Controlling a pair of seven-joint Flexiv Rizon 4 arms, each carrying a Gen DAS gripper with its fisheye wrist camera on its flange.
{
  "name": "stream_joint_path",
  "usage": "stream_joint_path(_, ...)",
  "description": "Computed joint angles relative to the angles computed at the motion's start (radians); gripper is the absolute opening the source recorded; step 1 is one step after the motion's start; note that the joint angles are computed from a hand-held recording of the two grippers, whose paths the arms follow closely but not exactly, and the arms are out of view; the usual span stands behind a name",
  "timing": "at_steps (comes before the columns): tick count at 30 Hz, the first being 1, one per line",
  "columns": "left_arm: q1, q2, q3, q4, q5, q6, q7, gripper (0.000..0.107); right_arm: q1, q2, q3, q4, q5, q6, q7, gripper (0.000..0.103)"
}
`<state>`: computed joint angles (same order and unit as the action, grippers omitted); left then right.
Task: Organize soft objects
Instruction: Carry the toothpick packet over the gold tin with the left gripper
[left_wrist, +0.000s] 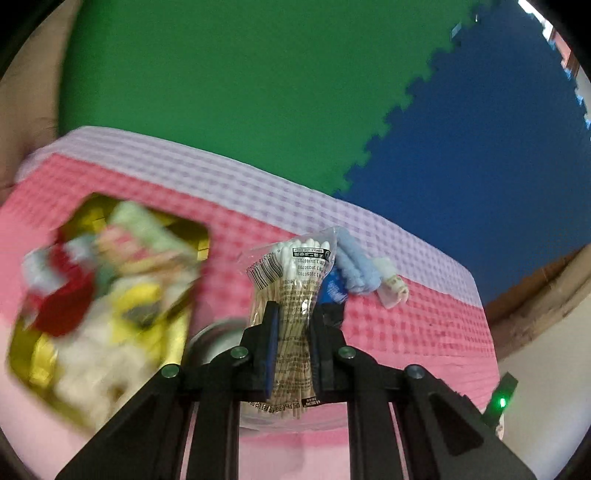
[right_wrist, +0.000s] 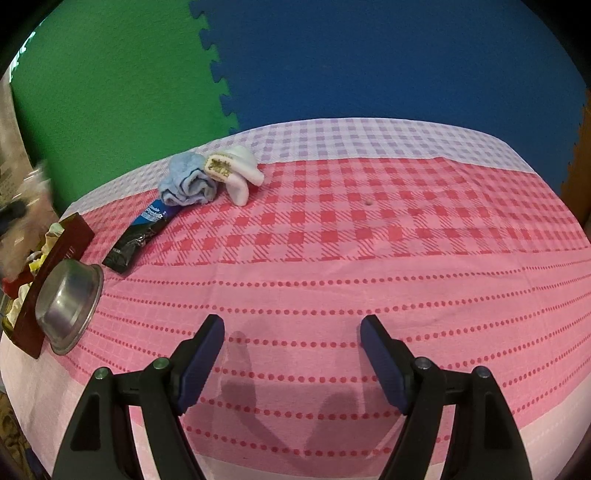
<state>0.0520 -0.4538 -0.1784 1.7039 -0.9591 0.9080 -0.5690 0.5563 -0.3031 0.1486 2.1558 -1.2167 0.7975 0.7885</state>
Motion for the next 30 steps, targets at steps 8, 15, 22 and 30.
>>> stream_joint_path(8, 0.017, 0.16, 0.064, 0.259, -0.235, 0.169, 0.218, 0.013, -0.022, -0.023, -0.014, -0.032, -0.001, 0.109, -0.07, 0.078)
stream_joint_path(15, 0.007, 0.211, 0.112, 0.338, -0.397, 0.181, 0.341, 0.013, -0.051, -0.133, -0.081, -0.209, -0.032, 0.368, -0.079, 0.078)
stream_joint_path(22, 0.016, 0.206, 0.144, 0.338, -0.416, 0.107, 0.371, 0.013, -0.048, -0.285, -0.08, -0.438, 0.296, 0.363, -0.318, 0.078)
stream_joint_path(30, 0.028, 0.188, 0.143, 0.33, -0.38, 0.09, 0.341, 0.013, 0.012, -0.404, -0.072, -0.662, 0.557, 0.099, -0.555, 0.041)
